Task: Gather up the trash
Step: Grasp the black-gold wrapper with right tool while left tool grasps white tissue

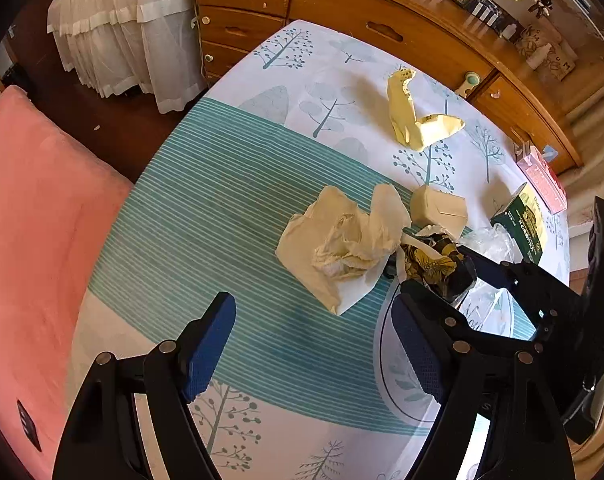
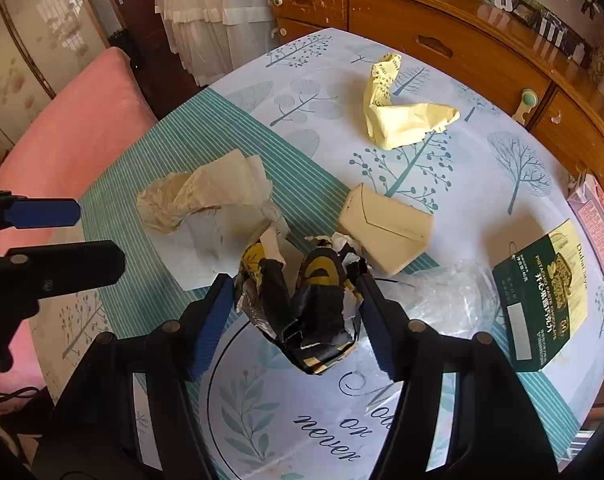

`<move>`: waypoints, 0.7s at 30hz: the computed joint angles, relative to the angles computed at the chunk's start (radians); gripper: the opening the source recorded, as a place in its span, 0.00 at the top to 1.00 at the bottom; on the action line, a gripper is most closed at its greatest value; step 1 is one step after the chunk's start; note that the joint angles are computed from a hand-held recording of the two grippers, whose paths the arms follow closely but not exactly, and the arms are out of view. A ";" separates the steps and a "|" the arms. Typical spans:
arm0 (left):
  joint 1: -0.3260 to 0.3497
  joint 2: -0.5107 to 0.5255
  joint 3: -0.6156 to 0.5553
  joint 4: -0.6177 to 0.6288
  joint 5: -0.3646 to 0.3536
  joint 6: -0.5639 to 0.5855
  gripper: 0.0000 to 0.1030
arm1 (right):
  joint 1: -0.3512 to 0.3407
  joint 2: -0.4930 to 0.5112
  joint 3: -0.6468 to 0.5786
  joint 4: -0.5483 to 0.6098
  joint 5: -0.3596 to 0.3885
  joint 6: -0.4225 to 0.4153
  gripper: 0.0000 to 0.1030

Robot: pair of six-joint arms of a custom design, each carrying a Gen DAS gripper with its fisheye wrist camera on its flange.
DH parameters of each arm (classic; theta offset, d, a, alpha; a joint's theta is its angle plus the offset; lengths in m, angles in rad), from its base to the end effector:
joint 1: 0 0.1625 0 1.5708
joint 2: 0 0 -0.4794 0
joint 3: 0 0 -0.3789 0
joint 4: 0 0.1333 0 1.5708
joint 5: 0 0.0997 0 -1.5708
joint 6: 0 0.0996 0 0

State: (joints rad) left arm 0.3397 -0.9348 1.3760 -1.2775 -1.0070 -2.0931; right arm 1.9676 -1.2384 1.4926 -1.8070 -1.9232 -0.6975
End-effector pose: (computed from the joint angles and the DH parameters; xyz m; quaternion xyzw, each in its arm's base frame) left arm -0.5459 -0.3908 0.2571 -0.2838 0.8562 -0.2900 0.3198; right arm 0.3313 -0.5347 0.4251 0.5135 -0.8399 -0.0350 0.1720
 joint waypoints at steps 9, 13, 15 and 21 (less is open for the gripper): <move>0.071 -0.058 0.128 -0.194 0.023 0.061 0.20 | -0.049 0.030 -0.094 0.114 0.102 0.088 0.59; 0.096 -0.073 0.176 -0.293 0.030 0.102 0.20 | -0.053 0.029 -0.094 0.120 0.113 0.092 0.59; 0.107 -0.074 0.191 -0.333 0.032 0.125 0.20 | -0.052 0.028 -0.092 0.119 0.114 0.088 0.58; 0.114 -0.080 0.219 -0.382 0.063 0.108 0.40 | -0.049 0.024 -0.092 0.123 0.112 0.085 0.59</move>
State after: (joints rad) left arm 0.4534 -1.0145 1.5953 -1.6592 -0.9438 -1.9850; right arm 1.9188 -1.2145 1.4005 -1.6841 -1.8113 -0.6129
